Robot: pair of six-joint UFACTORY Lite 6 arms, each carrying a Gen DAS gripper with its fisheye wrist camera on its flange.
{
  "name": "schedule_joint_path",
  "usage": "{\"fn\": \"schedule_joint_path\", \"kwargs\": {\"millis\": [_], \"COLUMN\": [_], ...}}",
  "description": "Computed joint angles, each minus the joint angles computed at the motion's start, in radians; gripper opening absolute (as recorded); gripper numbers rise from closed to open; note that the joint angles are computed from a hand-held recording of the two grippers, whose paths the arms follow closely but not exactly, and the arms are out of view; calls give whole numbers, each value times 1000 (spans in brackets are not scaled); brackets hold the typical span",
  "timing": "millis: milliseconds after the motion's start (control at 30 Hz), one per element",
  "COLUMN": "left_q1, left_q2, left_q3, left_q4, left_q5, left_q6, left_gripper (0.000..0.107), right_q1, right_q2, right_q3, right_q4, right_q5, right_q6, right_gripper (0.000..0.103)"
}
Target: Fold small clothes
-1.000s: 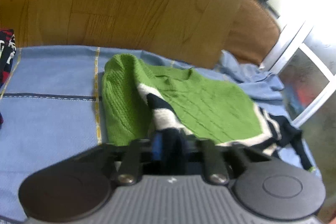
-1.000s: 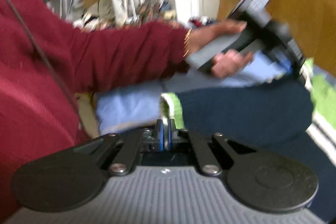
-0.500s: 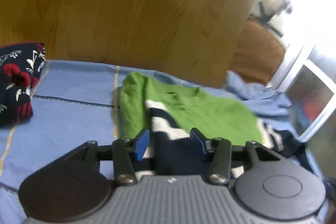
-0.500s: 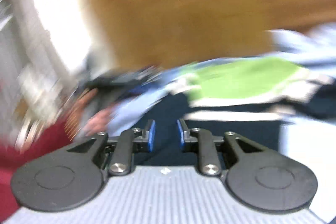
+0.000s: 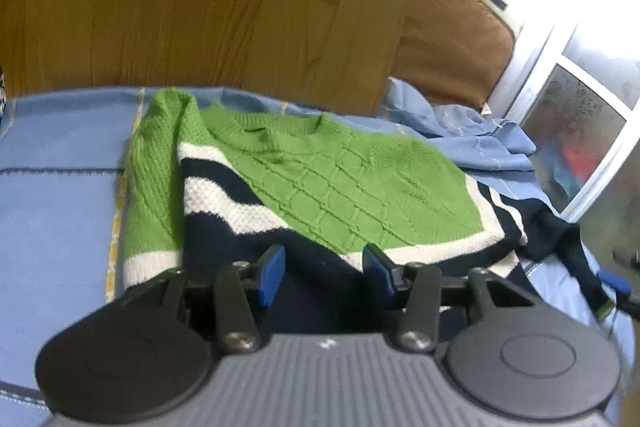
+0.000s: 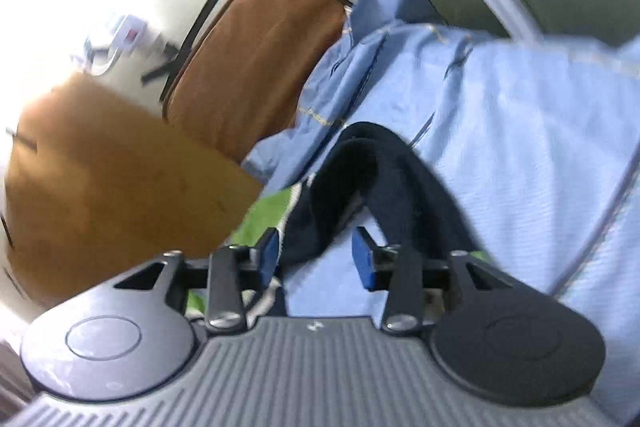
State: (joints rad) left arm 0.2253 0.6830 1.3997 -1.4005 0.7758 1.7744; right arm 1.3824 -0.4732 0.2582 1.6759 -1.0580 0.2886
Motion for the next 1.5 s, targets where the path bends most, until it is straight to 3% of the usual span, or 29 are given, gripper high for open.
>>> {"fn": "schedule_joint_path", "kwargs": {"millis": [233,467,533,600,633,733,833,900,1033,1167,1267,1367,1500], "left_q1": [-8,5,8,10,11,18,34,60,123,172,182,167,137], "left_q2": [-35,-21,-14,-11,-10,0,27,64,145,230,257,248,154], "left_q3": [-53,-37,-29,-25,-24,-9,27,79,200,337,382,368,232], "left_q4": [-50,-37,-32,-30,-29,-19,3,26,34,60,70,86,86], "left_q5": [-27,-3,5,9,12,26,62,114,202,274,314,366,362], "left_q6": [78,65,57,53,50,34,-11,-75,-194,-313,-346,-336,-229], "left_gripper": [44,44,44,44,44,44,44,45,45,45,46,51,58], "right_q1": [-434,-569,-611,-643,-644,-589,-473,-428,-365,-291,-186,-120,-104], "right_q2": [238,354,349,324,314,306,364,419,579,675,747,796,857], "right_q3": [177,228,206,187,183,225,352,453,685,825,890,908,941], "right_q4": [-189,-230,-243,-235,-222,-161,-155,-211,-325,-405,-344,-313,-377], "right_q5": [262,244,254,267,258,174,14,-12,66,285,388,409,344], "right_q6": [15,56,76,36,13,-139,-417,-609,-987,-1235,-1485,-1514,-1431], "right_gripper": [51,49,25,14,10,9,9,9,9,9,9,9,8]}}
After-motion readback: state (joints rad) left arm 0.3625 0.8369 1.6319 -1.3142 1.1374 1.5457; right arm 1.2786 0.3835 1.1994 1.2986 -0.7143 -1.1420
